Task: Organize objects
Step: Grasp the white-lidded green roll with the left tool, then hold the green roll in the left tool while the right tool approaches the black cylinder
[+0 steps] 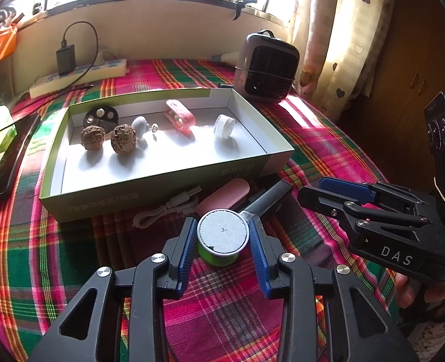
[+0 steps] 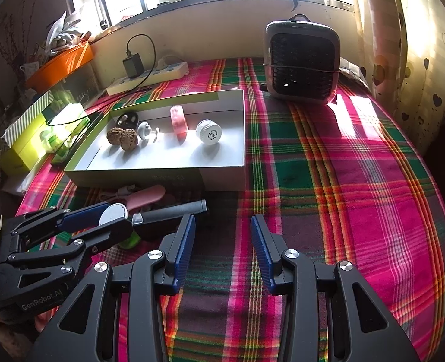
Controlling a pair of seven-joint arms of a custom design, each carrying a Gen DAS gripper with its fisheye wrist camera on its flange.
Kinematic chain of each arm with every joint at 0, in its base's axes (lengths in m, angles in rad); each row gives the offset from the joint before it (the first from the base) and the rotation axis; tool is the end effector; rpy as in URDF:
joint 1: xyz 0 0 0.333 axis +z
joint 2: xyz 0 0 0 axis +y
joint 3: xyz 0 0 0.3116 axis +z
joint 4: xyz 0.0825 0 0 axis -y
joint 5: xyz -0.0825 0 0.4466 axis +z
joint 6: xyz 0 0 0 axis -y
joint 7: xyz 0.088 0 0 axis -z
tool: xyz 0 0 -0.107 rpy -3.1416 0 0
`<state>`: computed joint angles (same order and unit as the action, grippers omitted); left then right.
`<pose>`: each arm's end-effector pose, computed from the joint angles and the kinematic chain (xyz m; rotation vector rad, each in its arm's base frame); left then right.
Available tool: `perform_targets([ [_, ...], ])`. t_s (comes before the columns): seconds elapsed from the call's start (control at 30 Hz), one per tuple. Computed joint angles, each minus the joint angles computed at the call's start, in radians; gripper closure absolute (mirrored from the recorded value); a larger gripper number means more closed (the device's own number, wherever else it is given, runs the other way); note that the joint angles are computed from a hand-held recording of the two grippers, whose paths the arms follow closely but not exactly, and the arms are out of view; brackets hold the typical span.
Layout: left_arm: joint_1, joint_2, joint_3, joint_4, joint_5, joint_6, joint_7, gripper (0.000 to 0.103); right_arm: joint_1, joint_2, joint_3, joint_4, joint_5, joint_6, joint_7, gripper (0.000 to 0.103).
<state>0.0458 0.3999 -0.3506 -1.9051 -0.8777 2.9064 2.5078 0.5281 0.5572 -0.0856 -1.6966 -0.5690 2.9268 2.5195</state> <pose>0.6879 -0.1522 0.3047 -1.5446 2.2543 -1.0648 0.6705 0.3646 0.2992 -1.7919 1.7228 -0.5132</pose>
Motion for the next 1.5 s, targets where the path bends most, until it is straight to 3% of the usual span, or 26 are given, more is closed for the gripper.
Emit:
perform_targets([
  [0.33,0.016,-0.011,0.003,-0.017,-0.024,0.026,-0.005,0.071,0.009,0.033,0.019,0.058,0.004,-0.031,-0.053,0.063],
  [0.5,0.033,-0.015,0.003,-0.025,-0.041,0.035,-0.006,0.071,0.082,0.072,-0.040,0.127,-0.078,-0.077,-0.020,0.063],
  [0.77,0.047,-0.012,0.004,-0.024,-0.065,0.033,0.001,0.071,0.078,0.122,-0.016,0.207,-0.096,-0.135,-0.046,0.063],
  [0.9,0.043,-0.005,0.013,-0.020,-0.056,0.025,-0.006,0.071,0.101,0.128,-0.037,0.217,-0.126,-0.158,-0.022,0.059],
  [1.07,0.057,-0.002,0.002,-0.017,-0.080,0.013,0.016,0.071,0.102,0.114,-0.032,0.204,-0.145,-0.179,-0.012,0.054],
  [1.17,0.036,0.003,0.026,-0.015,-0.046,0.015,-0.025,0.071,0.109,0.097,-0.040,0.178,-0.171,-0.172,0.013,0.052],
  [1.5,0.050,0.008,0.018,-0.013,-0.024,0.007,-0.049,0.071,0.110,0.029,-0.047,0.081,-0.259,-0.155,0.119,0.051],
])
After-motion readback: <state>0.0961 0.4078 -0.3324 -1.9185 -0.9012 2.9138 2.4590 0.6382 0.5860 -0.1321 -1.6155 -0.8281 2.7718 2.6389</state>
